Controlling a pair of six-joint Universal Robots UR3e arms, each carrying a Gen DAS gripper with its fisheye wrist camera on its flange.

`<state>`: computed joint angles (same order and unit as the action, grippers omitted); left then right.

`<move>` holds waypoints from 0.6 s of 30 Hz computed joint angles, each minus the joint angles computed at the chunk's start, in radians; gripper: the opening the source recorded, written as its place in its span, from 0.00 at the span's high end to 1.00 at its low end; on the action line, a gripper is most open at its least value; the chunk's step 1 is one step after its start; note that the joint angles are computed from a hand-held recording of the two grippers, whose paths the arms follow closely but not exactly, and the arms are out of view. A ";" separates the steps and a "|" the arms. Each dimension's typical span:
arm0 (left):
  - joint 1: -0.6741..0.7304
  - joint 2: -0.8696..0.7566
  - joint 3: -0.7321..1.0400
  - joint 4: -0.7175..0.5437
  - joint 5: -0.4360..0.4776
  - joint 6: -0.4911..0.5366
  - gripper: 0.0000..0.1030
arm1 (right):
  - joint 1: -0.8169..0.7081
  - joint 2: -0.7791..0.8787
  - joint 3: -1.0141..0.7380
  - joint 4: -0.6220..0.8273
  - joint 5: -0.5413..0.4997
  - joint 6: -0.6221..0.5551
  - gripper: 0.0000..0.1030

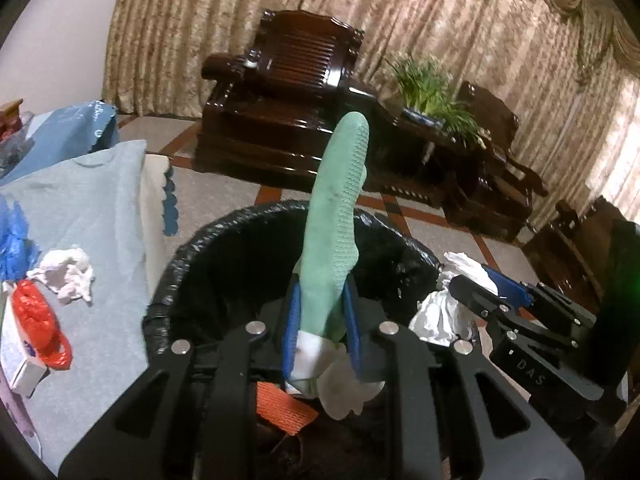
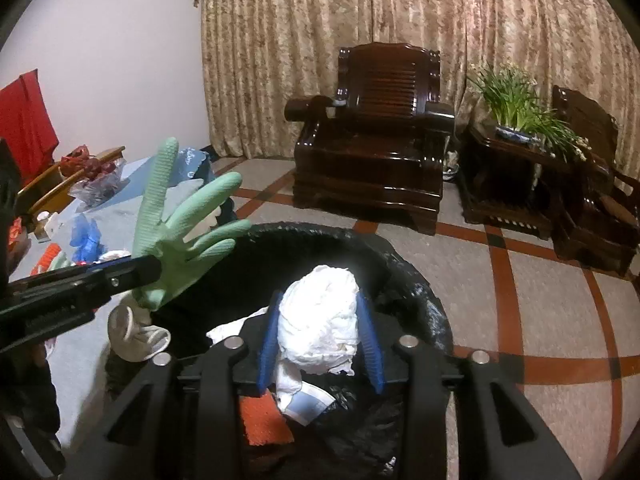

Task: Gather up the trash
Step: 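Carry the glove and tissue over the bin and open both tools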

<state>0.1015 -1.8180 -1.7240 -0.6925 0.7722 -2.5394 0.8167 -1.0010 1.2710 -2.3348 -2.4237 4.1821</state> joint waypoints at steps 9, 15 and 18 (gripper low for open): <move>0.064 0.019 -0.005 -0.019 -0.053 0.030 0.35 | 0.015 -0.025 0.029 0.052 -0.041 0.064 0.24; 0.181 0.086 -0.055 -0.010 -0.088 0.039 0.17 | 0.034 0.044 -0.103 0.070 -0.065 0.027 0.06; 0.254 0.126 -0.063 -0.038 -0.100 0.060 0.15 | 0.038 0.098 -0.193 0.045 -0.050 -0.025 0.06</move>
<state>0.3555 -1.6924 -1.7868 -0.7303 0.6725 -2.4798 0.8549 -0.9028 1.0776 -2.2894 -2.4735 4.1574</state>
